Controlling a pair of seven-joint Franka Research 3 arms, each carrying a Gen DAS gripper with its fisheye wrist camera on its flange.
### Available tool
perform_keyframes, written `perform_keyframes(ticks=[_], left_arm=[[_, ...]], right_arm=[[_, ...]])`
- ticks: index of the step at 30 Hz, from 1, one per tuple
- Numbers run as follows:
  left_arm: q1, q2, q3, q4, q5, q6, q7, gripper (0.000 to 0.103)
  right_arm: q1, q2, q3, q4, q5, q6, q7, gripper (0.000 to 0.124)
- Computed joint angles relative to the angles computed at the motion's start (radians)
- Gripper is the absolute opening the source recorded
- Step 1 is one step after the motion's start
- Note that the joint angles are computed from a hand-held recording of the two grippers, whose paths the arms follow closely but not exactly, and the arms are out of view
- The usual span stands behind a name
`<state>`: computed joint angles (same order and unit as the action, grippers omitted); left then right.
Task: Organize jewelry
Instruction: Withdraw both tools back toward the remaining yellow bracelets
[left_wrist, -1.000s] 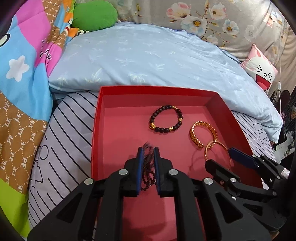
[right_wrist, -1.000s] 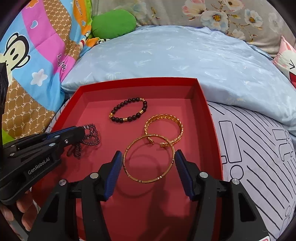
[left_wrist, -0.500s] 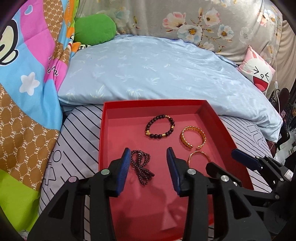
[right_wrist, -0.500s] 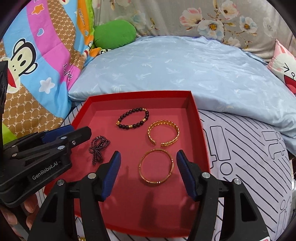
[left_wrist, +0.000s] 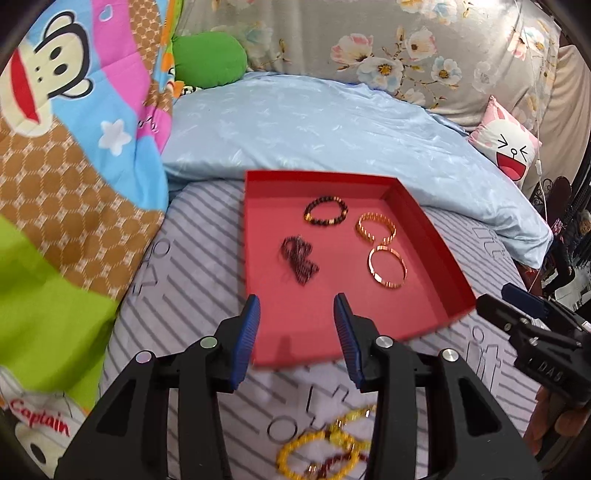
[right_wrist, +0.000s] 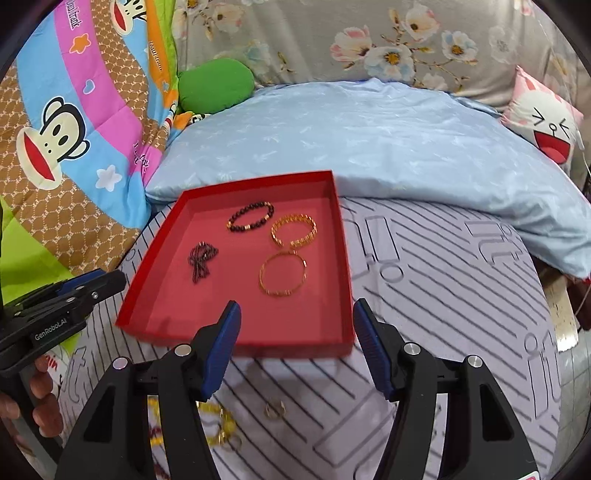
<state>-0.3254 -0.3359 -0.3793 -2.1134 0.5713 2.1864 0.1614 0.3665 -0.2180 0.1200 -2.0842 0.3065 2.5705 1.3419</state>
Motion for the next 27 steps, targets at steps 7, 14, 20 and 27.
perform_keyframes(ticks=[7, 14, 20, 27], left_arm=[[-0.045, -0.06, -0.033, -0.068, -0.057, -0.042, -0.064, 0.04], [-0.088, -0.11, -0.043, -0.156, -0.127, -0.032, -0.143, 0.043], [-0.104, -0.13, -0.039, -0.209, -0.158, -0.002, -0.177, 0.043], [-0.107, -0.11, -0.042, -0.206, -0.155, -0.008, -0.171, 0.043]], right_arm=[[-0.004, -0.131, -0.006, -0.149, 0.006, -0.036, -0.008, 0.061], [-0.003, -0.206, 0.006, -0.259, 0.0, -0.073, 0.007, 0.061], [0.011, -0.218, 0.009, -0.291, 0.011, -0.089, 0.007, 0.061], [0.04, -0.165, 0.028, -0.249, 0.01, -0.057, -0.009, 0.06]])
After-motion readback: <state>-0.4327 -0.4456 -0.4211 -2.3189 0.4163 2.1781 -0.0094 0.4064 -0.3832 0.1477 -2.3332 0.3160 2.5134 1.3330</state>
